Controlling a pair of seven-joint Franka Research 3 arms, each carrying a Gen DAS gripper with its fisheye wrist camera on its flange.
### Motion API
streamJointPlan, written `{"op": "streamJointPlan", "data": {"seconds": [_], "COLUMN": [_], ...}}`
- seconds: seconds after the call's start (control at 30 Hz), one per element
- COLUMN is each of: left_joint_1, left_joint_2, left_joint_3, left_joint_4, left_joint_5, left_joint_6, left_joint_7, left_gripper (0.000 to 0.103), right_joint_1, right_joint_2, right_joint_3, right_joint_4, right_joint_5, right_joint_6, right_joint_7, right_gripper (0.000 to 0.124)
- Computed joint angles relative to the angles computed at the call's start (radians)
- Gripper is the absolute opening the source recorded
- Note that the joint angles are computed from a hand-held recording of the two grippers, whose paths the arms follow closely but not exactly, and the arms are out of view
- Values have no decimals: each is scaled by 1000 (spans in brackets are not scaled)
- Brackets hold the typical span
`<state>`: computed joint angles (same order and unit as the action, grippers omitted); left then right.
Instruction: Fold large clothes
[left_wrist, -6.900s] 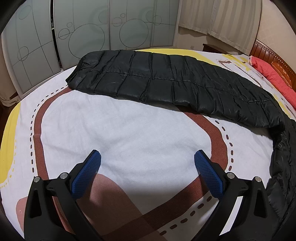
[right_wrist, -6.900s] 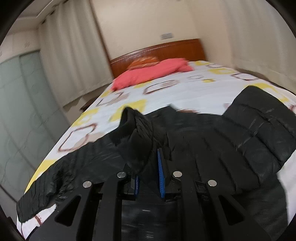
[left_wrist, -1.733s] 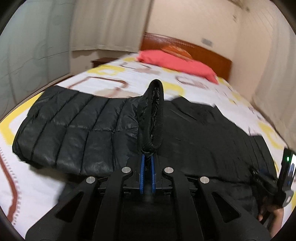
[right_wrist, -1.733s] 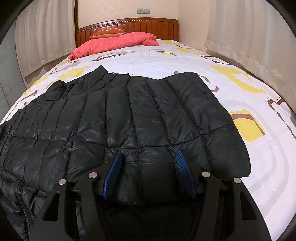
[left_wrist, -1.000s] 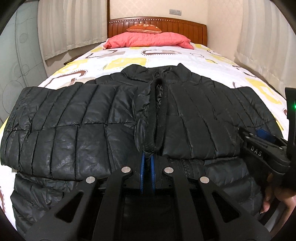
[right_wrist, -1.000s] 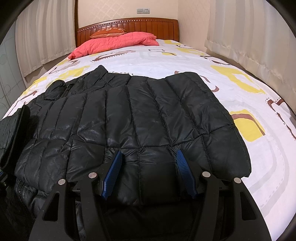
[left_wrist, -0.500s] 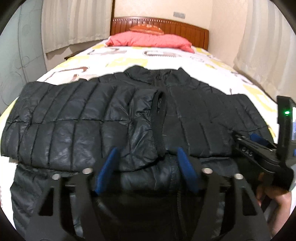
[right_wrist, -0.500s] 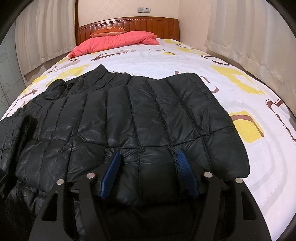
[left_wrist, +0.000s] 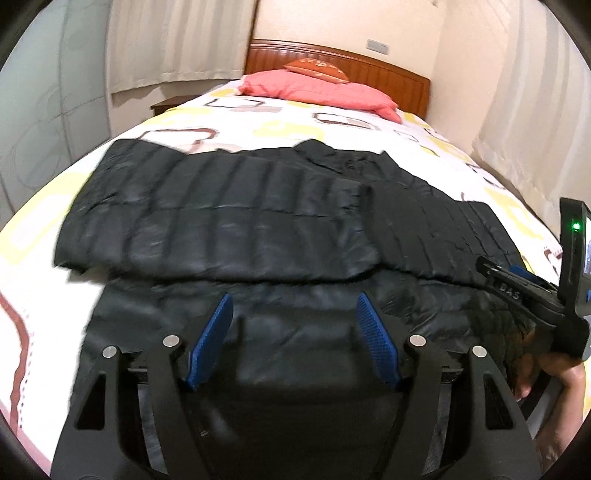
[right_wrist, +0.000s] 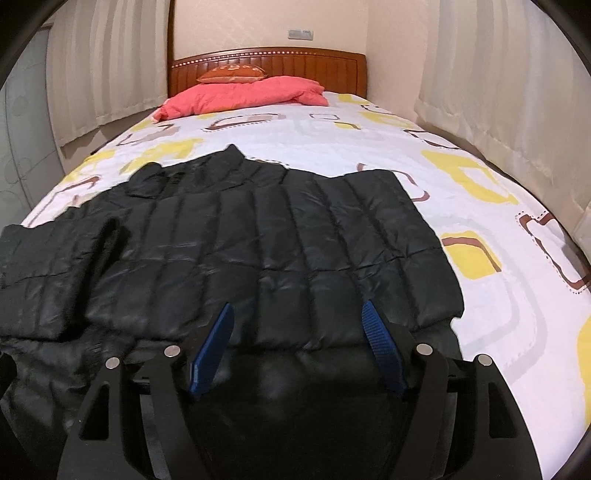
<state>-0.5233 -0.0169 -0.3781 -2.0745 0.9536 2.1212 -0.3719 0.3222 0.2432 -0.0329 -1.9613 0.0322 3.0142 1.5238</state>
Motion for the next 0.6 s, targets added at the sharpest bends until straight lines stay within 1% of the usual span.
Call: {"op": "streamJointPlan", "data": {"seconds": [0.17,0.33,0.47,0.6], "left_joint_1": [3,32,66,100], "left_joint_2": [-135,-277,-387,-441], "left_joint_3": [-21,-37,-39,-35], "left_joint_4": [-125,-251,-347,-397], "left_joint_5": [-46,-115,-168,-203], "left_joint_6": [-21,-57,-76,-82], "left_joint_7": [-52,-68,-79,-50], "left_gripper": [69,70,70,70], "right_joint_1": [-7,19,33,59], "right_joint_2": [-38,-50,-33,9], "right_joint_3": [42,63,97,112], "right_joint_4": [-24,-25,14,76], "right_joint_5": [45,50,85,105], "right_joint_6": [-19,-35,-63,-99], "right_joint_7": [-22,-15,-27,-26], "right_gripper": [71,71,71,71]}}
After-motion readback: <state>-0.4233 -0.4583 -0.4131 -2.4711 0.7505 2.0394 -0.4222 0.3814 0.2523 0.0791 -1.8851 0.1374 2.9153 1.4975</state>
